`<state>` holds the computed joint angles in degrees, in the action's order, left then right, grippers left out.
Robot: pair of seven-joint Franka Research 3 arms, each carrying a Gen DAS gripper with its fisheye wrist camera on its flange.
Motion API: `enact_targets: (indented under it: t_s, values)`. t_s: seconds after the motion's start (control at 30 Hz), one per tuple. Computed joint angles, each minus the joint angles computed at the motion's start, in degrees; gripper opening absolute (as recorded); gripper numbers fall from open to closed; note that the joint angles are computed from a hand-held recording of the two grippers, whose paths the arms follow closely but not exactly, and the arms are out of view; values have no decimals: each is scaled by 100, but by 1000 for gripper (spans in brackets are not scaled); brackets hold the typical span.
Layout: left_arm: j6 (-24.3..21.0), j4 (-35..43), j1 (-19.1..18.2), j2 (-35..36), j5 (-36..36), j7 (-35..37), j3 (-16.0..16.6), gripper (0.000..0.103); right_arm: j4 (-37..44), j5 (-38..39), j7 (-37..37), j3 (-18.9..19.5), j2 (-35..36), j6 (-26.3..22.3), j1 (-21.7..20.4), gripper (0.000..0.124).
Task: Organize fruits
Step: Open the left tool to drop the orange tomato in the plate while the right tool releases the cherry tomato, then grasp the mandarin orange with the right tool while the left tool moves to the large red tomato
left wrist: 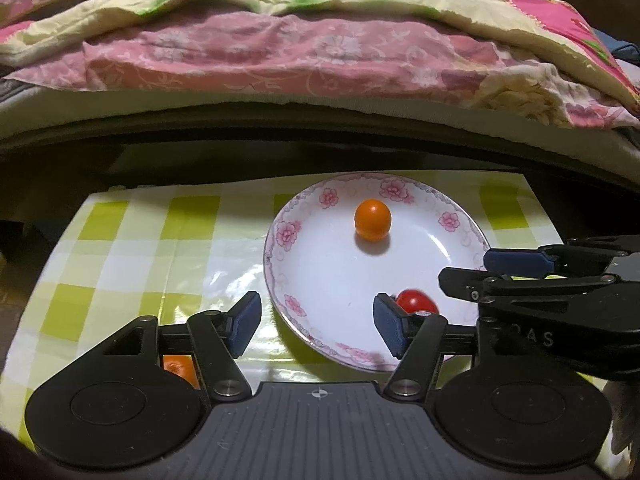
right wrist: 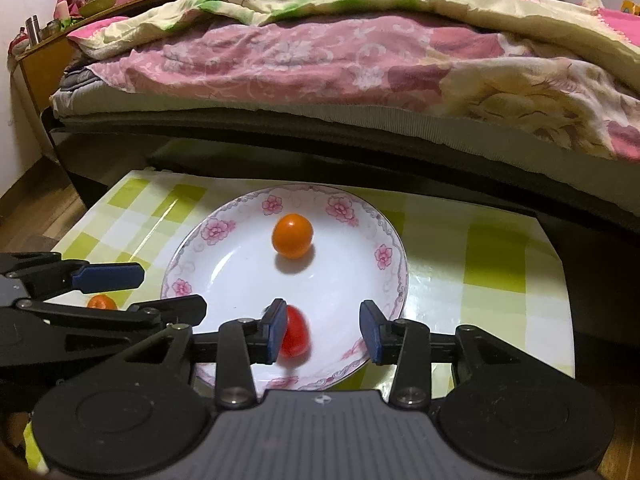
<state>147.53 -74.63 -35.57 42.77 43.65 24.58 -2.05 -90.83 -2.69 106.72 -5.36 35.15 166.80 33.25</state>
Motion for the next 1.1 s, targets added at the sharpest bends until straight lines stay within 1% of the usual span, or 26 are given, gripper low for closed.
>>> enact_targets:
  t_s: [0.13, 0.27, 0.37, 0.57, 0.8, 0.9, 1.1]
  values:
    - [7, -301, -49, -238, 136, -116, 37, 70, -192, -28, 71, -57, -154, 100, 69, 43]
    - [24, -749, -66, -591, 369, -355, 35, 71, -424, -15, 84, -21, -341, 194, 80, 43]
    - [-6, -1031, -10, -811, 485, -459, -41, 71, -603, -31, 65, 11, -480, 249, 109, 43]
    - [-40, -1646, 141, -1237, 606, -743, -218, 71, -902, 25, -117, 200, -699, 310, 81, 44]
    - [-59, -2089, 260, -1546, 756, -992, -391, 73, -1176, 110, -269, 351, -883, 300, 83, 44]
    - [-55, -2282, 319, -1661, 760, -1069, -460, 73, -1260, 189, -359, 464, -937, 289, 49, 44]
    - [-41, -2636, 438, -1884, 774, -1222, -551, 73, -1359, 479, -908, 912, -989, 209, -122, 44]
